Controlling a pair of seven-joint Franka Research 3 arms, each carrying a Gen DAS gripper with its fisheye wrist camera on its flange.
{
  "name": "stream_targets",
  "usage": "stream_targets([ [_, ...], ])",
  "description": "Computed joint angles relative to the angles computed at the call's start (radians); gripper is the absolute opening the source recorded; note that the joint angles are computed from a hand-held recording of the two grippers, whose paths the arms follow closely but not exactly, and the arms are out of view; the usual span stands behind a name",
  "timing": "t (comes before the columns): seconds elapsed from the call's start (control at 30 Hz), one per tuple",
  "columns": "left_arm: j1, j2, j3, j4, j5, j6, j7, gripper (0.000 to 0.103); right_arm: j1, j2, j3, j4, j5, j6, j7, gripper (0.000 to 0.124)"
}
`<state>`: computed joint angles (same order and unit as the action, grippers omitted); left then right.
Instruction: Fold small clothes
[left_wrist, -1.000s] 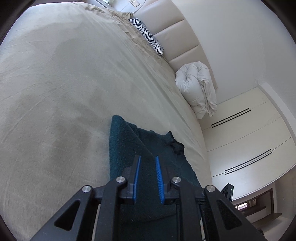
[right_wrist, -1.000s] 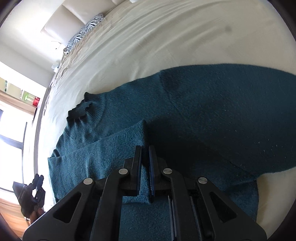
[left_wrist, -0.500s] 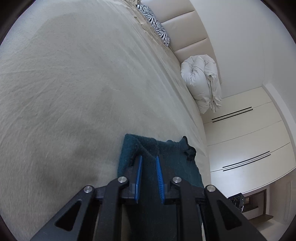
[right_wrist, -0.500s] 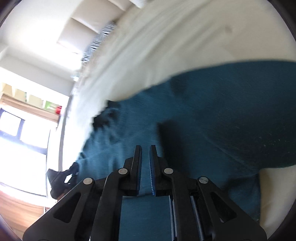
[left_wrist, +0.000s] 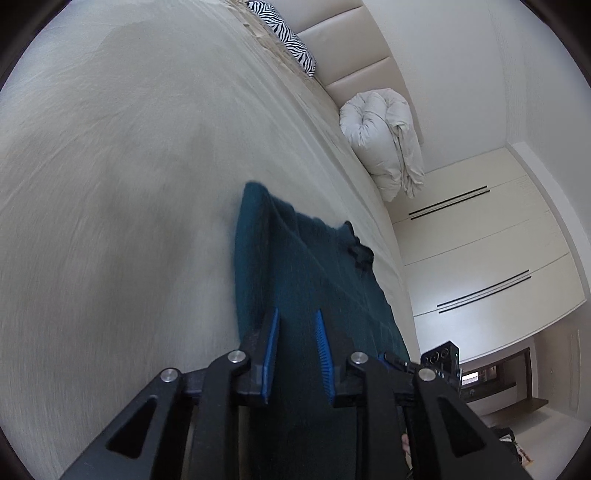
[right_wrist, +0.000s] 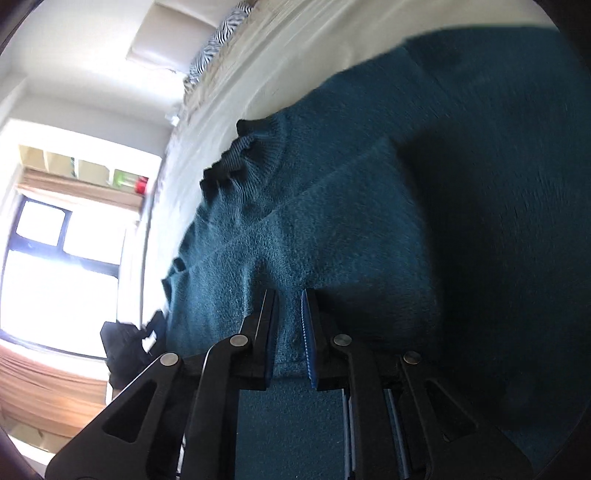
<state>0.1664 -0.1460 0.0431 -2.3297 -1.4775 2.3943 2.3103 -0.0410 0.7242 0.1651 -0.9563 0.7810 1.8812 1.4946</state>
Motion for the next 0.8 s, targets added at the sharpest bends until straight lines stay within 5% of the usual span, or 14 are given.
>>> stream_targets([
  [0.33,-0.057,-0.13,-0.014,-0.117,0.099,0.082,-0.03,0.024,-0.019,-0.067,-0.01,-0.126,0.05,0.056,-0.038,0.013],
  [0.67,-0.103,-0.143,0.005,-0.134,0.108,0.083,-0.061,0.024,-0.043,-0.16,-0.029,-0.271,0.112,0.098,-0.104,0.013],
  [0.8,-0.12,-0.185,-0.004,-0.14,0.098,0.138,-0.075,0.048,-0.064,-0.218,-0.049,-0.352,0.147,0.11,-0.126,0.013],
])
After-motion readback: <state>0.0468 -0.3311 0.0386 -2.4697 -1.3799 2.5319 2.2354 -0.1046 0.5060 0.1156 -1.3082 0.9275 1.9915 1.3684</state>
